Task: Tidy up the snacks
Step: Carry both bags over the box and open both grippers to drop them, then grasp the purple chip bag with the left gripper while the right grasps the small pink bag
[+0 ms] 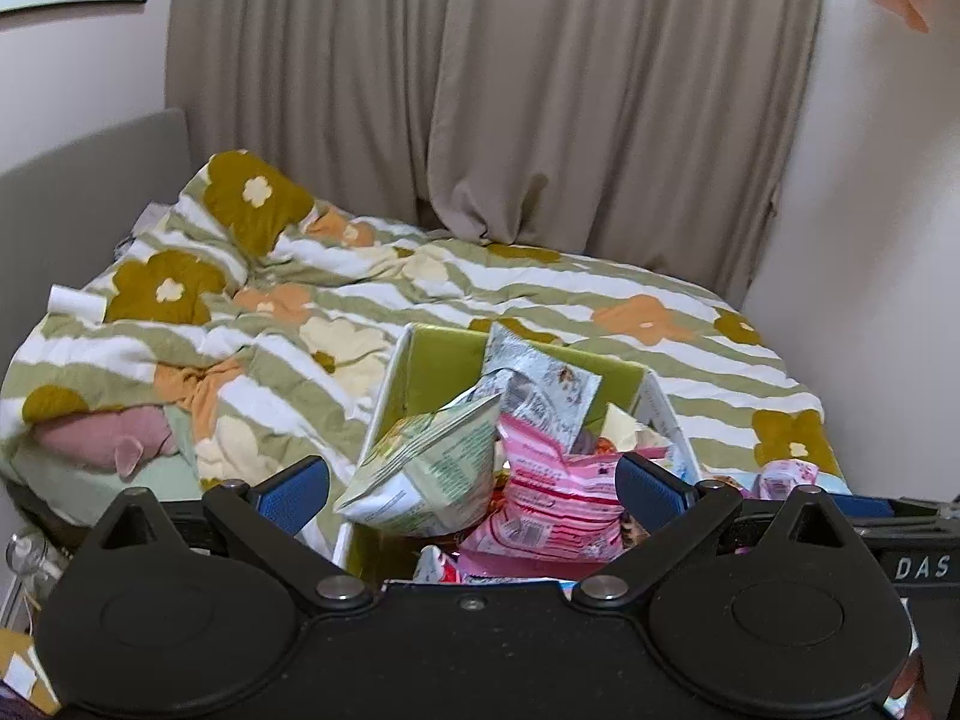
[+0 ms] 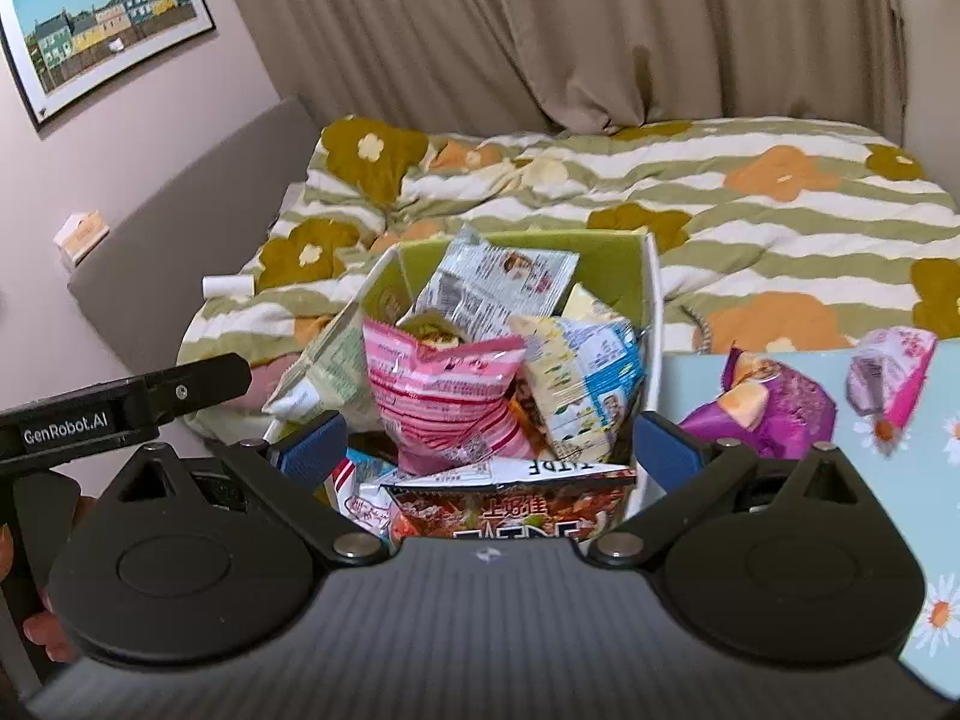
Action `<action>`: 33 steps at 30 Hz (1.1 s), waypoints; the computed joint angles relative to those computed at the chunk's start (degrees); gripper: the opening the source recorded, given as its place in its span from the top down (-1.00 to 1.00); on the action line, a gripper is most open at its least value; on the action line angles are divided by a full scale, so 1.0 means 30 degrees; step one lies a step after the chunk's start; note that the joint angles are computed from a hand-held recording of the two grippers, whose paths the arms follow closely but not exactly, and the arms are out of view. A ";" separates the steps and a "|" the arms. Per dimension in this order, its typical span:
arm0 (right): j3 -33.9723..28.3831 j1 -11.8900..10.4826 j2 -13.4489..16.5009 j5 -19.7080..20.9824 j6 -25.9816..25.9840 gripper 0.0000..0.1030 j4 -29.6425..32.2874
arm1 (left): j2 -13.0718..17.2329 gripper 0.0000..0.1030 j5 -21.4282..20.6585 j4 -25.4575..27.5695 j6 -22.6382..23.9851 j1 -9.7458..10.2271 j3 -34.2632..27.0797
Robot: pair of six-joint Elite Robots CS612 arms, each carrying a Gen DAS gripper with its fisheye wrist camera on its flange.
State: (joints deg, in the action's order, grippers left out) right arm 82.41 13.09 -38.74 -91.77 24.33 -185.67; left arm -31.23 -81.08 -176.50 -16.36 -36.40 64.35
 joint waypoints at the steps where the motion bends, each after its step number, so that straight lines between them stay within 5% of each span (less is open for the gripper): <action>1: 0.0096 0.0011 -0.0067 -0.0177 0.0006 -1.00 -0.0149 | 0.0002 -0.99 -0.0119 -0.0046 0.0176 0.0004 -0.0016; 9: 0.1230 -0.0114 -0.0868 -0.1612 -0.0165 -1.00 -0.0972 | 0.0169 -0.99 -0.0302 -0.0426 0.1053 -0.0371 -0.0576; 17: 0.2367 -0.1206 -0.1436 -0.2380 -0.0558 -1.00 -0.1895 | 0.0937 -0.99 0.0166 0.0319 0.1202 -0.1267 -0.2186; 33: 0.2850 -0.4666 -0.1205 0.0959 -0.2086 -1.00 -0.0673 | 0.4969 -0.99 0.1718 0.6519 0.0917 -0.3119 -1.0114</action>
